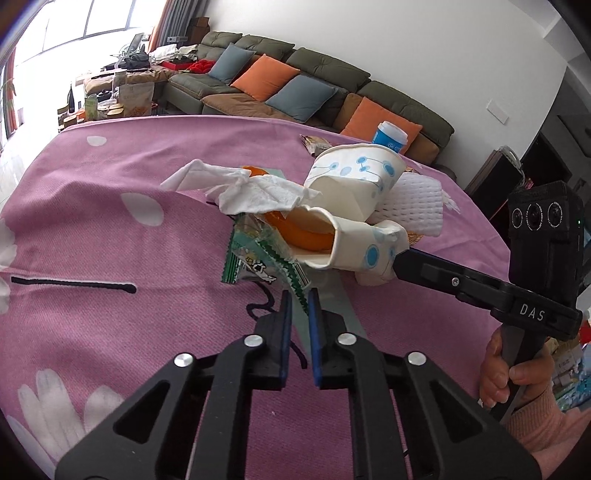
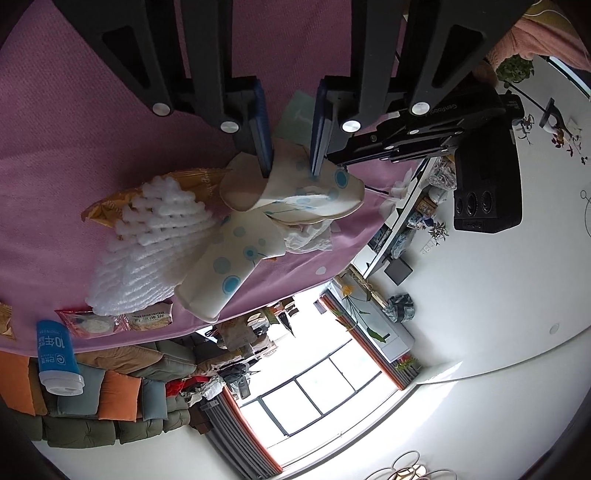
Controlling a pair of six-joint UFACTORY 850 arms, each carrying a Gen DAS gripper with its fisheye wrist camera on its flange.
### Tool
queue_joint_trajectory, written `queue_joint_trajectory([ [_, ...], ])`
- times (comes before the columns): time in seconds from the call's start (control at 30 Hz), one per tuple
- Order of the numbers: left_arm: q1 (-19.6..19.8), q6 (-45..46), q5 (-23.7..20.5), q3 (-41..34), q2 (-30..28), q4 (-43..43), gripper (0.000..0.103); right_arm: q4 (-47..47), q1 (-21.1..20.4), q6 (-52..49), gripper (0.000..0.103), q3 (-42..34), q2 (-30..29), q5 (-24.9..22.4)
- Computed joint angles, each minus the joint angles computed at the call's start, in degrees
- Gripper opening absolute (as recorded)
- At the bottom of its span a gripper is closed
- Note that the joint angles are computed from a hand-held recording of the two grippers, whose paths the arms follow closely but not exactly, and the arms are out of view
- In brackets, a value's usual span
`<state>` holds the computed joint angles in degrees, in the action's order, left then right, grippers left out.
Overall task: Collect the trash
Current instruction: 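Grasp a green wrapper with the left tool while the right tool grasps a paper cup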
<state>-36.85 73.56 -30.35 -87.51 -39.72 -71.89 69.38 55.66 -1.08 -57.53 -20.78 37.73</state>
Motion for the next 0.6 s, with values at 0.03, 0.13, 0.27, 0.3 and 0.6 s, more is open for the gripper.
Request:
queue_joint_trajectory([
  [0.03,0.2,0.6,0.1,0.3,0.2,-0.7,0.008,0.0,0.2,-0.2,0.015,-0.2,0.0,0.0],
  [0.13,0.8,4.3,-0.1,1.9,1.2,-4.1,0.007,-2.6,0.4,1.5,0.009,0.3,0.4,0.3],
  [0.27,1.6,10.3,0.4,5.6,4.0,-8.4,0.007,-3.5,0.8,0.4,0.006,0.0,0.5,0.6],
  [0.3,1.9,11.4,0.5,6.5,4.6,-9.1,0.007,-3.9,1.0,0.2,0.005,-0.2,0.5,0.7],
  [0.6,4.7,18.8,0.1,14.8,10.8,-15.2,0.007,-5.0,1.4,-2.7,0.002,-2.2,-0.1,-0.3],
])
